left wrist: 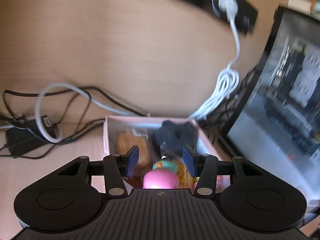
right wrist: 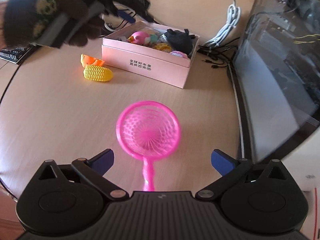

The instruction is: Organize objects

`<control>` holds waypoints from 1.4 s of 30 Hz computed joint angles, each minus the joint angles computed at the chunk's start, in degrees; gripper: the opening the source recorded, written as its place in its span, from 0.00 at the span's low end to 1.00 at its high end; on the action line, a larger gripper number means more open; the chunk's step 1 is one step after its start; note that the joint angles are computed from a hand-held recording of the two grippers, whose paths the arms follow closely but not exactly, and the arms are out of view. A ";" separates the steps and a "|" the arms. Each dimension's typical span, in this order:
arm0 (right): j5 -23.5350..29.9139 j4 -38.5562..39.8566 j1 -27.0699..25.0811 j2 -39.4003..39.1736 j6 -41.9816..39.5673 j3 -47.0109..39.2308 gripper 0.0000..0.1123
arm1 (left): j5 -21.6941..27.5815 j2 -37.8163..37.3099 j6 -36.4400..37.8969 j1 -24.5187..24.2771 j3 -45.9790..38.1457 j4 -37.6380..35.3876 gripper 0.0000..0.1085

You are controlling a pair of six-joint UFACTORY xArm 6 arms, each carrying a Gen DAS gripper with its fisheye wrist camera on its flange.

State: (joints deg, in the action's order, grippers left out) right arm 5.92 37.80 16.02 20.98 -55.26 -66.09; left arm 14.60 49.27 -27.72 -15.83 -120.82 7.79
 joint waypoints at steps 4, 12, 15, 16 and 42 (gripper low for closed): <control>1.15 0.43 0.24 3.52 -1.11 -4.07 0.92 | -6.04 -11.75 -4.41 0.40 17.64 4.49 0.49; 7.51 -10.28 -1.67 10.79 11.31 -14.01 0.62 | -9.72 -27.72 -19.04 0.52 42.78 14.84 0.49; 11.10 -12.96 -2.49 11.77 15.69 -17.79 0.34 | -10.87 -31.86 -26.65 0.89 49.44 18.29 0.49; 11.73 -12.59 -2.67 11.97 16.27 -19.17 0.32 | -11.15 -33.12 -28.86 0.99 51.34 19.50 0.49; 6.49 -12.45 -2.33 15.09 9.70 -19.40 0.82 | -11.99 -40.73 -24.77 -1.67 62.87 9.12 0.49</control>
